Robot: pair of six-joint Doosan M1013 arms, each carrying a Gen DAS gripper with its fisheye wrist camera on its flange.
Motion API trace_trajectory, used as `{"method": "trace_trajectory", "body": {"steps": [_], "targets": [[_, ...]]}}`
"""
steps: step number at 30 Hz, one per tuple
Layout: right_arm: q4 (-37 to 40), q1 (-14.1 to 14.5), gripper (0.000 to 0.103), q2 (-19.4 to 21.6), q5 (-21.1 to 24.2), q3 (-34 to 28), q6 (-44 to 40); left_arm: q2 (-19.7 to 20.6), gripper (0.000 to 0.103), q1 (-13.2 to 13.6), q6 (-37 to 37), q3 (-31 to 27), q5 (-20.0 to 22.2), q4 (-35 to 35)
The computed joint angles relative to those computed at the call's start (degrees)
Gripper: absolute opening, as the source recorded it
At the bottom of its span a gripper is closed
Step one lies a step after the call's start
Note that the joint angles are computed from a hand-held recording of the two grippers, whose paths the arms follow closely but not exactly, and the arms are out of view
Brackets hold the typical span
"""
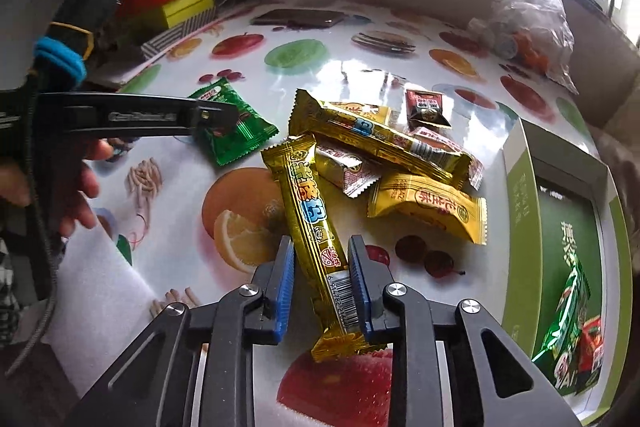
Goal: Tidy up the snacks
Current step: 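Grasp a gold-wrapped snack bar with the right tool, then grasp a second green MILO packet with the left tool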
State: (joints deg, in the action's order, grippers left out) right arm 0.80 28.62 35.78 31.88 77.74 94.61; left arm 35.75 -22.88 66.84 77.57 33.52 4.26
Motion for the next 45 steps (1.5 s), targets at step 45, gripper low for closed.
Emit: {"method": "trace_trajectory", "body": {"steps": [45], "targets": [[-0.2, -0.4, 0.025, 0.0, -1.0, 0.3, 6.3, 3.4, 0.056, -0.4, 5.6, -5.4, 5.4, 0.5]]}}
